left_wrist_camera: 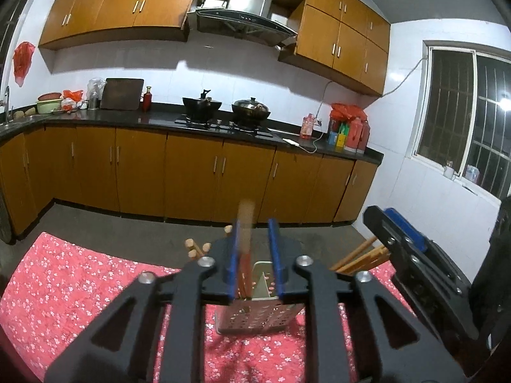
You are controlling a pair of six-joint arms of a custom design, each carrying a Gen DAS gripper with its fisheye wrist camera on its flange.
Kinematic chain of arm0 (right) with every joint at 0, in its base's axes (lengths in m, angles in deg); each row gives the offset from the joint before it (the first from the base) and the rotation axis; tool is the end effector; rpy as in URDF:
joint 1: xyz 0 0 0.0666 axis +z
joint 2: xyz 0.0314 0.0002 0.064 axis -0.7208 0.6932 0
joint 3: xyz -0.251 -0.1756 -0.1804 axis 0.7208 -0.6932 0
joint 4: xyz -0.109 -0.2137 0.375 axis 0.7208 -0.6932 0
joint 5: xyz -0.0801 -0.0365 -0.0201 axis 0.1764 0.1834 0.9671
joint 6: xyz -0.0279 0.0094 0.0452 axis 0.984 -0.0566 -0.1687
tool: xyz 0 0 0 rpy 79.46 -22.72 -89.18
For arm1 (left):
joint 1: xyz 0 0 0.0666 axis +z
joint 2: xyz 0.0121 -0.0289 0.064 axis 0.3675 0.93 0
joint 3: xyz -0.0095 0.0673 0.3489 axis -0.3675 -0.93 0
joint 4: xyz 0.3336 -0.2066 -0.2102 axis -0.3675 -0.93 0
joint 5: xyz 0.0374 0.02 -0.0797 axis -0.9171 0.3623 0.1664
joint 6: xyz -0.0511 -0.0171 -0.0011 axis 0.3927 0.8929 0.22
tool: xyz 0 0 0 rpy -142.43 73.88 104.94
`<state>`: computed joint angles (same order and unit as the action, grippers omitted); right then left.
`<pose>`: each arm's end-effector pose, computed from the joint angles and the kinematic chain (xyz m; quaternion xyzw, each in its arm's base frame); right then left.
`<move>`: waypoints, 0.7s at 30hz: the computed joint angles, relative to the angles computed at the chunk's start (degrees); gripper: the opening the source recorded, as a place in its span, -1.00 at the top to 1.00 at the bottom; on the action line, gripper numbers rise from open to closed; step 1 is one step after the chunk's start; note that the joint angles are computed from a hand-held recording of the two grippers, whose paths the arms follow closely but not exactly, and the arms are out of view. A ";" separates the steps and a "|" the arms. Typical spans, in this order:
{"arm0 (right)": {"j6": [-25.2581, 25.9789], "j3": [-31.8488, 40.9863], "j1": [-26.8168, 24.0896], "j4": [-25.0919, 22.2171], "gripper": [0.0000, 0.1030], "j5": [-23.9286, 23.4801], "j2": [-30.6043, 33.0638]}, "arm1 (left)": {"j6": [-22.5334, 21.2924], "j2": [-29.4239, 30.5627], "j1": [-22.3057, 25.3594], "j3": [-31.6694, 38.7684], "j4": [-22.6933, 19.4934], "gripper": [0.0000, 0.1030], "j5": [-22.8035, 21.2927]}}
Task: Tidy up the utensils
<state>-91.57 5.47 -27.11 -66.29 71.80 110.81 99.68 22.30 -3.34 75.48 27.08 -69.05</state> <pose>0.4666 0.1453 0.5857 0.0996 0.7355 0.0380 0.6690 0.5654 -0.2686 0.6130 0.1469 0.8014 -0.2271 0.5335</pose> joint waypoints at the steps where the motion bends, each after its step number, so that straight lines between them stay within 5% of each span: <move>1: 0.10 -0.09 0.05 -0.05 0.20 -0.10 -0.35 | 0.32 -0.27 0.17 -0.29 0.30 0.58 0.27; 9: 0.02 -1.81 0.45 -0.32 0.19 1.06 -3.70 | 2.54 -5.58 1.83 -6.14 3.41 0.47 1.80; 14: -0.64 -4.11 1.45 -1.89 -0.04 2.96 -6.68 | 2.28 -10.03 2.79 -11.34 4.71 0.22 1.52; 17: -0.90 -5.44 2.43 -2.77 -0.32 4.31 -8.29 | 1.15 -13.79 3.37 -16.02 5.64 -0.02 -0.09; 19: -0.55 -6.32 3.49 -3.29 -0.75 6.04 -9.26 | 0.33 -16.11 3.66 -18.92 6.55 -0.24 -0.98; 21: 1.21 -7.57 5.12 -3.14 -0.97 9.28 -10.41 | -0.75 -18.70 3.72 -22.11 7.88 -0.51 -2.75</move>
